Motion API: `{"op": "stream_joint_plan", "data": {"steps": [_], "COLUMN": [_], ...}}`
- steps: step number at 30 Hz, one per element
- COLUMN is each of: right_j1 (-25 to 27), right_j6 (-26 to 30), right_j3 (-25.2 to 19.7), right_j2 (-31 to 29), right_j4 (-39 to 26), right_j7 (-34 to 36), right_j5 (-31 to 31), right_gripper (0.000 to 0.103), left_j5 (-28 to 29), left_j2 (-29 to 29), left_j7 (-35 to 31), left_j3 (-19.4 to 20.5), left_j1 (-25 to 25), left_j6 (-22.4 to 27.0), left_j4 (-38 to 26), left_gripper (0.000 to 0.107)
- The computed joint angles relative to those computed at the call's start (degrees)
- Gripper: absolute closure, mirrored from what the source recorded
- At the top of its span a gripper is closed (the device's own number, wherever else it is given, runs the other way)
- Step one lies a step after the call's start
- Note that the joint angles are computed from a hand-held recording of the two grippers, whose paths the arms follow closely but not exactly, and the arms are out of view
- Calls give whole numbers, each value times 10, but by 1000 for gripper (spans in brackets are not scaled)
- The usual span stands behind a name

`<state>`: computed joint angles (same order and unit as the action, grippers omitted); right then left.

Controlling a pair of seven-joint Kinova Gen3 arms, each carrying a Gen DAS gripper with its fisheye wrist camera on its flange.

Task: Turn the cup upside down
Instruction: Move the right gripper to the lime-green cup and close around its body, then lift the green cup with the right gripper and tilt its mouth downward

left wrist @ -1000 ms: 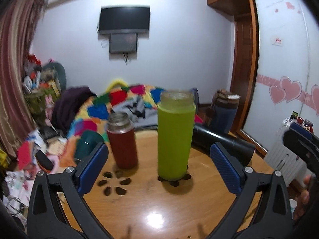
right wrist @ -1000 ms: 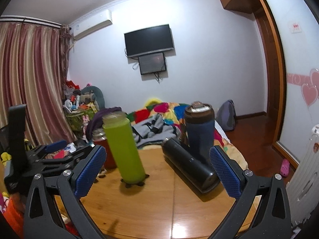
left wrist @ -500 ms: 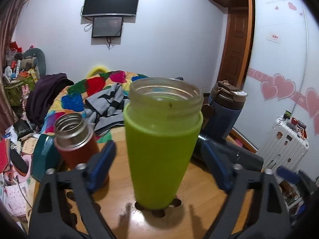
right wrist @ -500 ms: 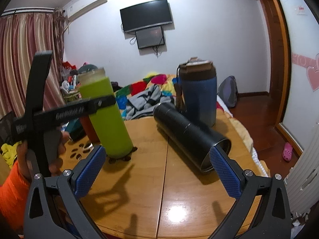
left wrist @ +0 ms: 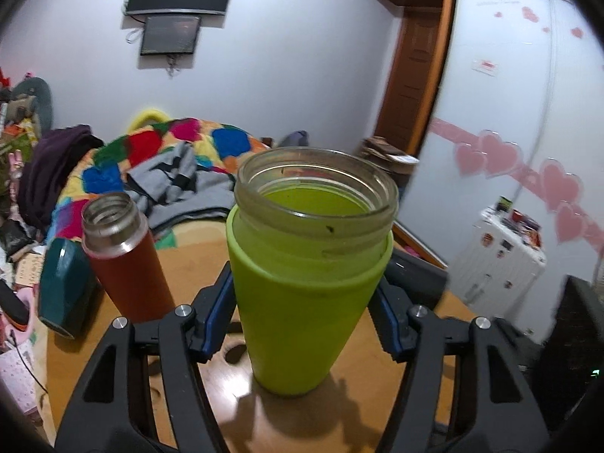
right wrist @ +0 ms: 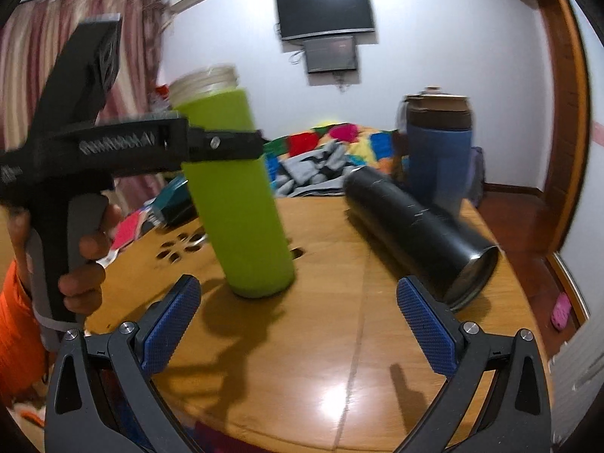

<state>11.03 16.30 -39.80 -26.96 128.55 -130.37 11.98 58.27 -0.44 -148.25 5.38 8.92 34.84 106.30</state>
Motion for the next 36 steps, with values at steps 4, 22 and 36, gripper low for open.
{"op": "stream_joint_plan", "data": {"steps": [4, 22, 36], "right_j1": [3, 116, 114], "right_j6": [-22, -120, -134], "right_j3": [-21, -143, -126], "right_j2": [17, 68, 51], "right_j4": [4, 9, 24], "right_j7": [9, 50, 110], "right_j5": [10, -13, -82], "right_gripper": [0, 37, 41], "left_j5": [30, 91, 37], "left_j2": [-12, 4, 50], "left_j7": [-37, -74, -23], "left_j3": [-17, -27, -2], "left_j1": [-24, -77, -45], "left_j6": [90, 182, 84], "left_j4": [7, 10, 1], "left_gripper": [44, 42, 19]}}
